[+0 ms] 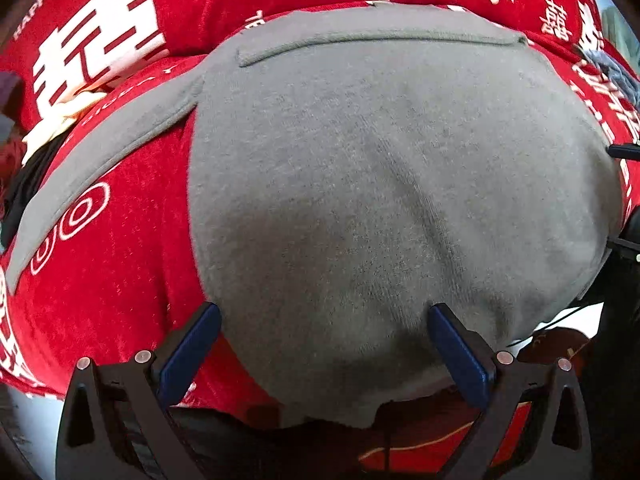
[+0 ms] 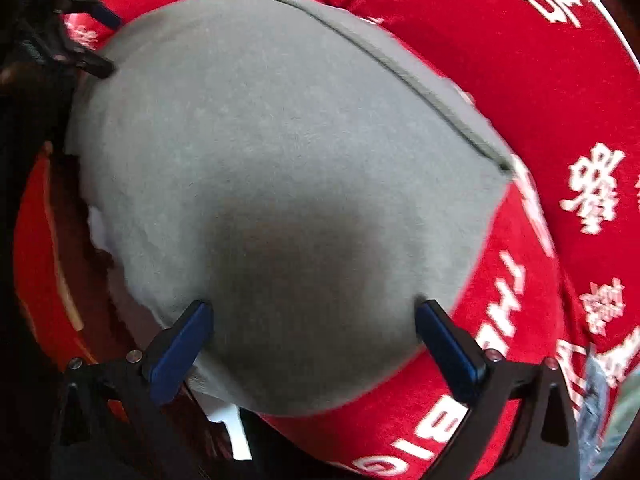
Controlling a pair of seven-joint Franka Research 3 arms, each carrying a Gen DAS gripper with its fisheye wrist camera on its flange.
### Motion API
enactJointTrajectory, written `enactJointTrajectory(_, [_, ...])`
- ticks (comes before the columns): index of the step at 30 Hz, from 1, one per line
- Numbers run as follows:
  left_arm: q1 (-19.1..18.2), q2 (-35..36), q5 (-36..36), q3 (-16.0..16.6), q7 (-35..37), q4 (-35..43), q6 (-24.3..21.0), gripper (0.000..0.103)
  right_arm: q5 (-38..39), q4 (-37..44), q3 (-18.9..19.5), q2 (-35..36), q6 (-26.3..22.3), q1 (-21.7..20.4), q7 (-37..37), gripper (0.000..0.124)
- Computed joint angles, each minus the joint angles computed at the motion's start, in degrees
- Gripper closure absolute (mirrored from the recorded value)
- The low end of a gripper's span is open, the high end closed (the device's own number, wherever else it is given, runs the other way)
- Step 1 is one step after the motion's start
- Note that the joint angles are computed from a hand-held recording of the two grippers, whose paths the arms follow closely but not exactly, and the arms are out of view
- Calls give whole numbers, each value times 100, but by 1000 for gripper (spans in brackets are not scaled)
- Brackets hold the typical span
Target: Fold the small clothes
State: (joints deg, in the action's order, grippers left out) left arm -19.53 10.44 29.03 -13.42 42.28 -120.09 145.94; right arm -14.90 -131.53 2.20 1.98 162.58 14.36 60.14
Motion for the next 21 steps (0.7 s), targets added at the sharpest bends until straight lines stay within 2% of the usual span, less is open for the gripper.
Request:
enactJointTrajectory(1, [-9,-51,88,27,-116,-52,103,0,136,22,184,-24,60,-122,-2,22])
enactJointTrajectory(2, [-22,-39,184,52,-208,-33,79,0,674,48,380,-47,79,-231,-360,22])
enactJointTrajectory(3, [-23,27,193,60,-224,42,-62,0,1375,92,378,-53,67,-140,-876,22])
enactJointTrajectory(4, [1,66,85,40,-148,63,-180,0,1675,193,238,8,36,109,-1028,22])
enactJointTrajectory(6, [169,69,-382,-11,120,-44,74,0,1464,287,244,127,67,227,-871,22])
enactJointTrajectory(8, [228,-32,-573,-15,246,-207,105,0,395,216,-51,256,242,483,-328,22])
enactJointTrajectory(9, [245,-67,-597,-4,283,-275,126,0,273,177,-75,285,222,469,-389,22])
enactJointTrajectory(11, [272,-164,-675,-5,349,-463,123,0,919,3,127,209,318,182,-947,22])
enactJointTrajectory(14, [347,-314,-1037,-42,509,-678,148,0,477,-221,-52,30,348,134,-646,22])
enactJointTrajectory(16, [326,-334,-1015,-36,518,-602,-51,0,304,-203,-58,-64,106,93,-410,22])
enactJointTrajectory(18, [196,-465,-497,-14,154,-557,-182,0,-310,-161,-24,-149,-4,96,249,22])
enactJointTrajectory(19, [191,-531,-448,-29,133,-593,-69,0,-219,-166,29,-200,75,102,235,22])
enactJointTrajectory(21, [215,-572,-440,-36,117,-570,344,0,886,-69,159,-232,91,183,-458,22])
